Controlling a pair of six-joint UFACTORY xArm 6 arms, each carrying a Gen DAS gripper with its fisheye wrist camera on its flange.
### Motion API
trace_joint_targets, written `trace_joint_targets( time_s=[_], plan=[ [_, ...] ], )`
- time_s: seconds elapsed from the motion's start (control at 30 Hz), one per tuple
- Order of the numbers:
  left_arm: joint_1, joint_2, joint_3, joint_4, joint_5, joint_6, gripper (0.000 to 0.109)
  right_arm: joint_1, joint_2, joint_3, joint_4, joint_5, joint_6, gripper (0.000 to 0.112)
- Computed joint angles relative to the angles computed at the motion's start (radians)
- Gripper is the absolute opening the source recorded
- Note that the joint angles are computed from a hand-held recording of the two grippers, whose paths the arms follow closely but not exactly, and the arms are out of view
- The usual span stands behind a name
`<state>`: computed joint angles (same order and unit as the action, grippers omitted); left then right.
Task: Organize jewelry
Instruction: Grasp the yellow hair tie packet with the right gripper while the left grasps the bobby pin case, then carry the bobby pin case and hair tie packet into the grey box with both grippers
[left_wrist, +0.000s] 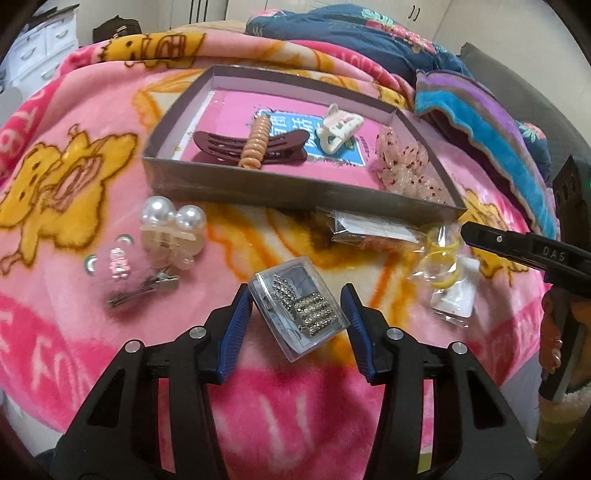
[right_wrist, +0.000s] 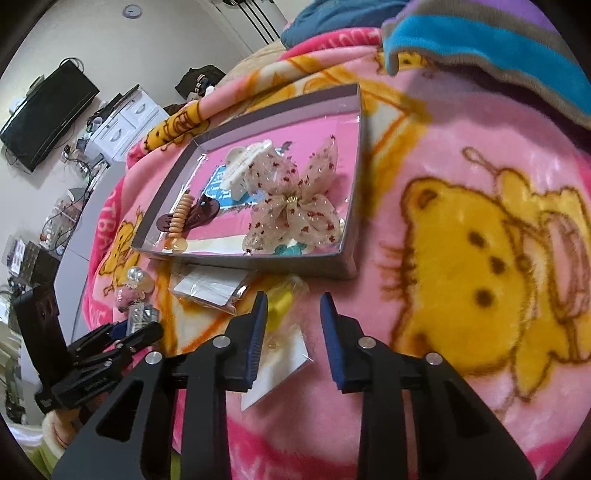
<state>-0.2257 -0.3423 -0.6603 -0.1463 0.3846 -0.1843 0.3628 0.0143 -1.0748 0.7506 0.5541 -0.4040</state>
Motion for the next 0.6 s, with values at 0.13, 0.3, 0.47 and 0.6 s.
trace_joint_targets(
  time_s=[0.13, 0.3, 0.47, 0.6],
  plan=[
    [0.013, -0.041, 0.019, 0.012, 0.002, -0.016, 0.041, 0.008, -0.011, 0.006, -0.013, -0.017, -0.003, 0.007],
    [0.032, -0.079, 0.036, -0.001, 0.005, -0.011, 0.041, 0.014, -0.025, 0.013, -0.008, -0.036, -0.012, 0.001],
    [0.042, -0.102, 0.042, -0.024, 0.002, 0.002, 0.041, 0.014, -0.053, 0.028, -0.006, -0.054, -0.019, 0.000],
    [0.047, -0.116, 0.047, -0.048, 0.007, 0.019, 0.041, 0.010, -0.057, 0.021, -0.033, -0.038, 0.003, 0.000]
  ],
)
